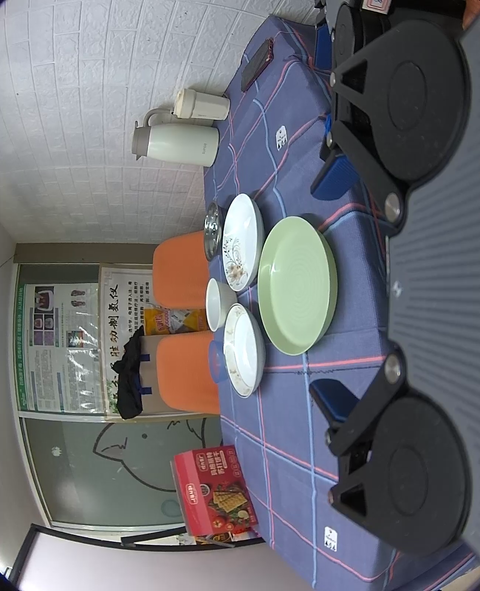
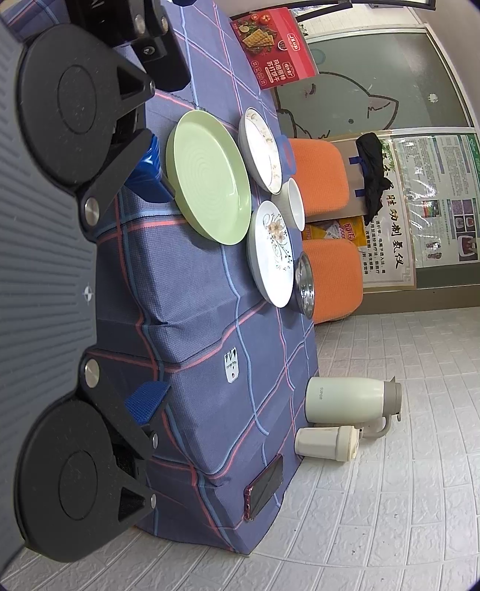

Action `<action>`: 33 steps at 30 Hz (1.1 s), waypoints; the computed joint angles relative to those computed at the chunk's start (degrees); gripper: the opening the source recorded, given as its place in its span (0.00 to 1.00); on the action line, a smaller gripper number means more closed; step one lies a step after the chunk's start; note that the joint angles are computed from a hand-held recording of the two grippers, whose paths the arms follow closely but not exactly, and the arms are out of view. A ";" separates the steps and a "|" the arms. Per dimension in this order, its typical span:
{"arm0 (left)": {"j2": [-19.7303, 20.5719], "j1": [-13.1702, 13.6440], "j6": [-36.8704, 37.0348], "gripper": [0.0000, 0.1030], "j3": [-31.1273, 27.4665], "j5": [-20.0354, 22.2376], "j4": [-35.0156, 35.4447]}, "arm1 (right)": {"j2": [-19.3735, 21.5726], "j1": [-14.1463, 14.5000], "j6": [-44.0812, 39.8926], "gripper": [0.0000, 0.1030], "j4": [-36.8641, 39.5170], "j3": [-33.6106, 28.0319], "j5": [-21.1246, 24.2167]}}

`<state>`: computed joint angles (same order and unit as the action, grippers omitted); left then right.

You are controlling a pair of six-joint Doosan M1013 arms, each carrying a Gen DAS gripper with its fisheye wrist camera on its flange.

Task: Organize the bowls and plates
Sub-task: 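Move the left tool to the green plate rim and close it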

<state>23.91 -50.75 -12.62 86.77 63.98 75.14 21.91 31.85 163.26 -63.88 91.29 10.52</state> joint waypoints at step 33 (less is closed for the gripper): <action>1.10 11.21 11.68 1.00 -5.24 -9.98 -17.14 | 6.73 -0.52 -37.49 0.88 31.98 -11.64 7.13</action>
<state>25.01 -39.54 -0.94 81.53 53.99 58.00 28.64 31.33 125.77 -31.90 79.65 17.65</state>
